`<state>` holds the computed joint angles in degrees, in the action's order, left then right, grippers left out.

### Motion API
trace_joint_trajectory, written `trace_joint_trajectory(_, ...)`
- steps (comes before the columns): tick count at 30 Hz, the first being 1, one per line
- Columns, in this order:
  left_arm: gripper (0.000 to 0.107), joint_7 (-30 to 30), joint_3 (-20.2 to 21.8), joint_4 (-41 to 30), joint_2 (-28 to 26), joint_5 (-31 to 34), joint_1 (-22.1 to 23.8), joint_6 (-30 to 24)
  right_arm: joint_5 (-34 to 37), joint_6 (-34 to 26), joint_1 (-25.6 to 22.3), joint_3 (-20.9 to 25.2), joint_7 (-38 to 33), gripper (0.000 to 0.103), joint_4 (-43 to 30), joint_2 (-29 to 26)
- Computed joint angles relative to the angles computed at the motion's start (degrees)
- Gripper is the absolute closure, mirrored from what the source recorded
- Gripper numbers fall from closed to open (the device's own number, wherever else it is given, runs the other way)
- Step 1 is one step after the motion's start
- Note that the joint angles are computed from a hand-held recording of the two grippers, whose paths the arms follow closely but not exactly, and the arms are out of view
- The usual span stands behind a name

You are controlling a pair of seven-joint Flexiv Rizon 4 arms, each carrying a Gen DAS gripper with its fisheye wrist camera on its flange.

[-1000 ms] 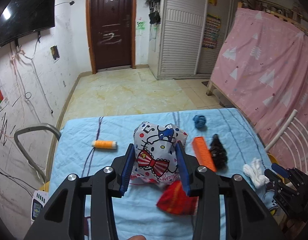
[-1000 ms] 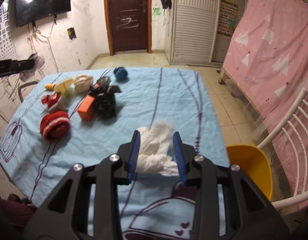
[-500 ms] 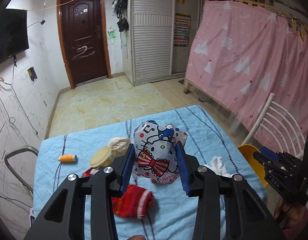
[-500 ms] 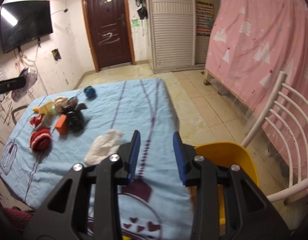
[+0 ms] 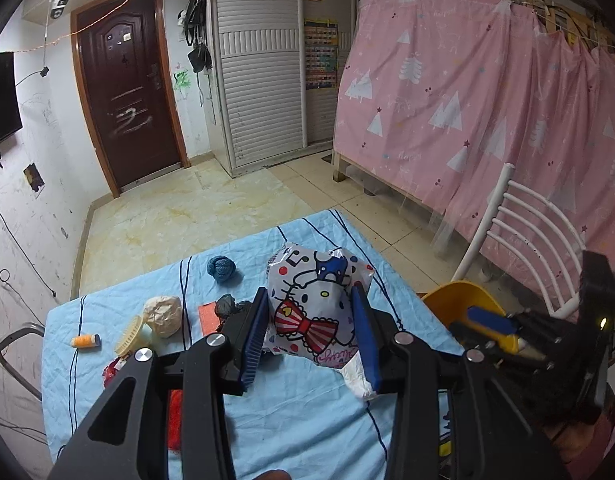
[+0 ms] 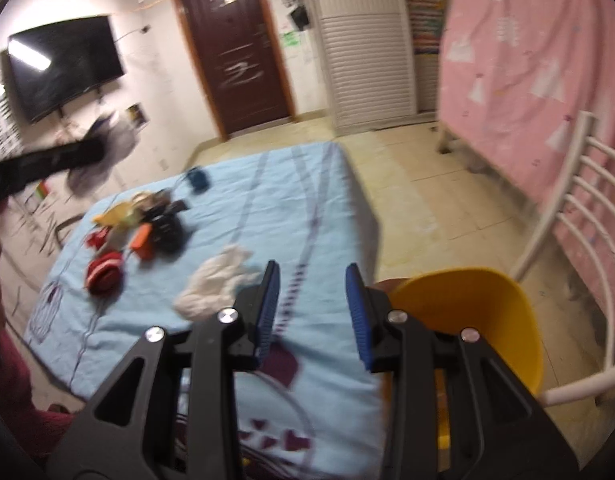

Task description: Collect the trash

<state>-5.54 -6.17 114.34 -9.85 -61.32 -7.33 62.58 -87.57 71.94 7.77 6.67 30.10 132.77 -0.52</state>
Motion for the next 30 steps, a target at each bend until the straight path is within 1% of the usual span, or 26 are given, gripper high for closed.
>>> trace_joint_trajectory(1, 0.074, -0.1, 0.0, 0.0, -0.1, -0.1, 0.0, 0.2, -0.5, 1.1, 0.2, -0.2, -0.4, 0.067, -1.1, -1.4)
trace_joint_trajectory(2, 0.074, -0.2, -0.1, -0.1, -0.2, -0.2, -0.1, 0.5, -0.8, 2.2, 0.4, -0.4, -0.5, 0.051, -2.1, -2.6)
trace_joint_trajectory(3, 0.074, -0.3, -0.1, -0.2, -0.4, -0.3, -0.1, 1.0, -0.9, 3.3, 0.7, -0.5, -1.0, 0.033, -3.4, -4.1)
trace_joint_trajectory(5, 0.074, -0.6, 0.1, -0.4, -0.6, -0.2, 0.2, 1.6, -0.8, 4.4, 1.5, -0.7, -2.4, 0.025, -5.7, -6.5)
trace_joint_trajectory(6, 0.074, -0.7, 0.0, -0.5, -0.8, -0.3, 0.3, 2.0, -0.2, 4.5, 1.8, -0.8, -3.4, 0.025, -6.3, -7.2)
trace_joint_trajectory(8, 0.074, -1.5, 0.1, -1.2, -1.2, 0.0, 0.8, 2.2, 4.2, 3.5, 3.3, -0.5, -8.0, 0.024, -7.9, -9.2)
trace_joint_trajectory(11, 0.074, -2.4, 0.1, -2.2, -2.1, 0.3, 1.9, 1.9, 9.3, 2.3, 5.4, -0.7, -13.0, 0.023, -9.3, -11.1)
trace_joint_trajectory(15, 0.074, -3.4, 0.1, -3.3, -3.3, 1.2, 3.1, 1.3, 13.3, 2.9, 7.3, -2.0, -15.4, 0.022, -10.3, -13.6)
trace_joint_trajectory(17, 0.074, -3.8, 0.0, -3.7, -3.6, 1.7, 3.5, 1.3, 17.6, 0.9, 8.6, -1.9, -18.9, 0.022, -10.7, -14.4)
trace_joint_trajectory(19, 0.074, -4.1, -0.2, -4.0, -4.0, 2.1, 3.9, 1.2, 20.1, -1.5, 10.0, -2.2, -21.3, 0.023, -11.0, -14.5)
trace_joint_trajectory(20, 0.074, -4.2, -0.3, -4.2, -4.1, 2.2, 4.1, 1.2, 20.7, -2.9, 10.7, -2.4, -22.0, 0.028, -11.1, -14.4)
trace_joint_trajectory(21, 0.074, -4.3, -0.4, -4.4, -4.3, 2.2, 4.3, 1.0, 21.0, -3.5, 11.1, -2.6, -22.3, 0.041, -11.1, -14.3)
trace_joint_trajectory(22, 0.074, -4.3, -0.5, -4.4, -4.4, 2.2, 4.4, 1.0, 21.3, -4.4, 11.5, -2.8, -22.4, 0.046, -11.0, -14.1)
trace_joint_trajectory(24, 0.074, -4.5, -0.7, -4.4, -4.5, 2.5, 4.5, 0.9, 19.6, -3.5, 11.4, -3.5, -20.9, 0.064, -10.6, -13.8)
trace_joint_trajectory(27, 0.074, -4.2, -0.9, -4.1, -4.4, 2.7, 4.4, 0.9, 15.7, -2.1, 10.8, -4.3, -17.0, 0.073, -9.9, -13.1)
trace_joint_trajectory(30, 0.074, -4.3, -1.0, -3.6, -4.1, 3.3, 4.0, 1.3, 13.7, -2.1, 9.9, -4.2, -14.9, 0.077, -9.2, -12.1)
